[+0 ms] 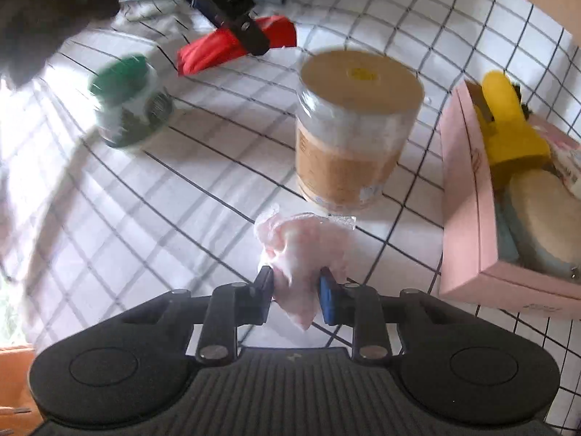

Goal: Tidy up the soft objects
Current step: 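Lift the red pouch with the left tool while the right tool grasps the pink lace cloth, then drop the pink lace cloth into the box with the right tool while the left tool drops the red pouch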

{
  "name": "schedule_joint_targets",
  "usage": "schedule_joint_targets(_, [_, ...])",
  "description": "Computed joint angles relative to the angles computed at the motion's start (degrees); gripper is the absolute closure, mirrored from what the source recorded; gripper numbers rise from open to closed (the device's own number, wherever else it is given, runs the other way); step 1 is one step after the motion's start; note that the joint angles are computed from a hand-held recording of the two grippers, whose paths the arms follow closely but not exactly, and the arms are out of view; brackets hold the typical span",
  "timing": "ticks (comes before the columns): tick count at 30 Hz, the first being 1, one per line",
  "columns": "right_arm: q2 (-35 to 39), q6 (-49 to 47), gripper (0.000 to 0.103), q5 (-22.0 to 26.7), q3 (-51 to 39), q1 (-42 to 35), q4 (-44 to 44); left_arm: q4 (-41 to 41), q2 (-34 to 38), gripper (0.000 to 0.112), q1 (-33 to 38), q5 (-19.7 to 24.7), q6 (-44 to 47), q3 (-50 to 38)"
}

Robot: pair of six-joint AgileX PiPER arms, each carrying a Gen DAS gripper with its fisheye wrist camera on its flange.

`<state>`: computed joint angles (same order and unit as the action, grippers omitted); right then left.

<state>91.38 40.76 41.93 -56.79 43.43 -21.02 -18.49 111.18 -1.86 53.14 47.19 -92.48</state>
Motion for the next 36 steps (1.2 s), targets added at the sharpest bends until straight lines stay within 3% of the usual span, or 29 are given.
schedule_joint_targets(3, [-7.12,-5.10,0.083,1.47,0.16,-0.77,4.33,-2.18,-4.89,0.063,1.71,1.00,0.06,2.74])
schedule_joint_targets(9, [-21.63,-16.04,0.083,10.19,-5.89,-5.24,9.45,-7.80,-13.94,0.063,3.13,4.88,-0.36,3.26])
schedule_joint_targets(14, [-28.93,-15.34,0.083,16.84,-9.97,-7.03,-0.41,-12.69,-18.31,0.063,0.62,5.72,-4.37,2.65])
schedule_joint_targets(17, [-32.22,-15.31,0.082,17.88,-9.70,-10.49,-3.54,-14.55,-18.71,0.063,-3.50,6.12,-8.78,3.02])
schedule_joint_targets(25, [-39.74,-19.13,0.082,14.24,1.14,-21.99,-4.32,-16.15,-11.89,0.063,-21.62,-4.47,-16.62,6.17])
schedule_joint_targets(29, [-43.11,-34.37,0.082,9.38,8.45,-38.46,11.81,-16.64,-3.96,0.062,-28.82,-11.85,-12.63,6.15])
schedule_joint_targets(31, [-42.68,-40.85,0.082,7.94,11.34,-45.18,18.08,-15.96,0.03,0.062,-30.24,-13.48,-12.40,5.53])
schedule_joint_targets(34, [-41.89,-44.89,0.082,4.90,14.66,-49.32,22.88,-15.41,7.32,0.052,-30.71,-10.22,-13.74,0.66])
schedule_joint_targets(36, [-40.82,-47.25,0.082,2.26,16.18,-51.67,25.82,-11.96,7.07,0.049,-32.28,-15.85,-13.59,2.60])
